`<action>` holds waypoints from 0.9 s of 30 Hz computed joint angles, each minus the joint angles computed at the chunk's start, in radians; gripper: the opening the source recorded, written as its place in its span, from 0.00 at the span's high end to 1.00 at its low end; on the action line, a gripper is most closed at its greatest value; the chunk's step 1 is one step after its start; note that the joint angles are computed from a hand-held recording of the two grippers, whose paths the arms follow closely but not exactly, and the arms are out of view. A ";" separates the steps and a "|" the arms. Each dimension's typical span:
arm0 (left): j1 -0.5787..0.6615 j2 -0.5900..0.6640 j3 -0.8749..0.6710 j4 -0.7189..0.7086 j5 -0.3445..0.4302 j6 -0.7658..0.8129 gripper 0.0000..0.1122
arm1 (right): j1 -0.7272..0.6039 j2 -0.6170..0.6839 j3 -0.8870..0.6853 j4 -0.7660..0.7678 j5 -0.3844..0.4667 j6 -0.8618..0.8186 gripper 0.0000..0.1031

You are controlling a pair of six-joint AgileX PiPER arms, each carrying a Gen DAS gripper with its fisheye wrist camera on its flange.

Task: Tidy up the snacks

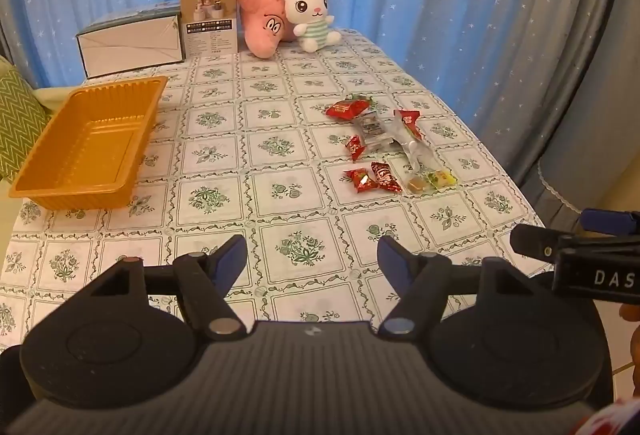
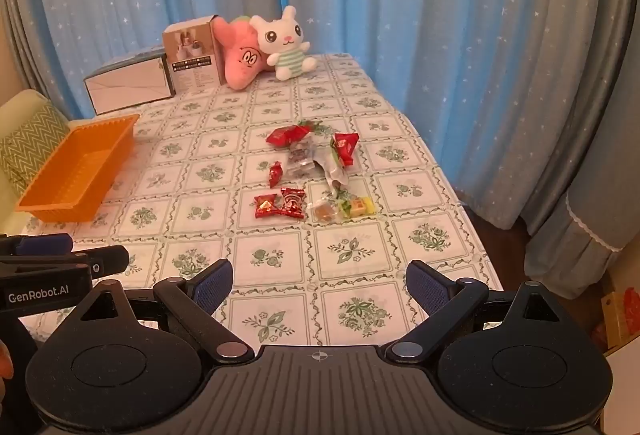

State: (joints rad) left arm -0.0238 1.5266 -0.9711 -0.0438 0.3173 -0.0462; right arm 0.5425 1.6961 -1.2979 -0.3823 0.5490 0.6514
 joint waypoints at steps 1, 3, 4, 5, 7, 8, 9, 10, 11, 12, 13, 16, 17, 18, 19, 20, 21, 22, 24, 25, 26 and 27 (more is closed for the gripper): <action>0.002 -0.004 0.004 -0.020 -0.002 0.014 0.38 | 0.001 0.001 -0.002 -0.004 0.003 0.002 0.09; 0.021 -0.018 0.022 -0.071 -0.007 0.061 0.38 | 0.001 0.001 -0.003 -0.005 0.006 0.002 0.09; 0.022 -0.025 0.020 -0.066 0.006 0.060 0.38 | 0.001 0.001 -0.003 -0.006 0.005 0.003 0.09; 0.017 -0.010 -0.022 -0.041 0.054 0.037 0.38 | 0.002 0.001 -0.002 -0.007 0.004 0.004 0.09; 0.027 -0.004 -0.033 -0.073 0.067 0.072 0.38 | 0.003 0.002 -0.002 -0.010 0.004 0.008 0.09; 0.035 0.000 -0.020 -0.100 0.047 0.101 0.38 | 0.004 0.002 -0.001 -0.013 0.003 0.011 0.09; 0.039 -0.004 -0.014 -0.113 0.044 0.117 0.38 | 0.005 0.003 -0.001 -0.015 0.003 0.014 0.09; 0.039 -0.008 -0.008 -0.111 0.041 0.114 0.38 | -0.001 0.001 -0.002 0.004 0.003 -0.005 0.09; 0.022 0.001 -0.010 -0.073 0.034 0.071 0.39 | -0.001 0.001 -0.002 0.003 0.003 -0.003 0.09; 0.019 0.005 -0.011 -0.061 0.031 0.058 0.39 | 0.000 0.001 -0.001 0.001 0.003 -0.002 0.09; 0.019 0.005 -0.011 -0.059 0.030 0.058 0.39 | -0.001 0.001 0.000 0.002 0.002 -0.002 0.09; 0.015 0.004 -0.003 -0.048 0.021 0.047 0.39 | -0.001 0.001 0.003 0.000 0.000 0.002 0.09; 0.013 0.004 -0.004 -0.041 0.022 0.040 0.39 | -0.001 0.001 0.003 -0.002 -0.001 0.003 0.09; 0.014 0.004 -0.005 -0.044 0.024 0.043 0.39 | -0.001 0.001 0.004 -0.003 -0.001 0.005 0.09; 0.014 0.004 -0.005 -0.044 0.024 0.043 0.39 | 0.000 0.001 0.005 -0.004 -0.002 0.007 0.09; 0.013 0.004 -0.006 -0.040 0.025 0.039 0.39 | 0.001 0.004 0.012 -0.010 -0.010 0.012 0.09; 0.012 0.004 -0.007 -0.040 0.025 0.039 0.39 | 0.001 0.004 0.011 -0.009 -0.011 0.011 0.09; 0.012 0.003 -0.006 -0.037 0.025 0.037 0.39 | 0.001 0.005 0.011 -0.009 -0.011 0.011 0.09; 0.011 0.003 -0.006 -0.036 0.025 0.036 0.39 | -0.001 0.005 0.011 -0.006 -0.012 0.008 0.09; 0.009 0.003 -0.007 -0.030 0.026 0.030 0.39 | 0.000 0.005 0.011 -0.007 -0.013 0.009 0.09; 0.009 0.003 -0.008 -0.031 0.027 0.029 0.39 | 0.000 0.006 0.009 -0.007 -0.010 0.008 0.09; 0.009 0.003 -0.008 -0.031 0.027 0.029 0.39 | -0.001 0.006 0.008 -0.005 -0.010 0.006 0.09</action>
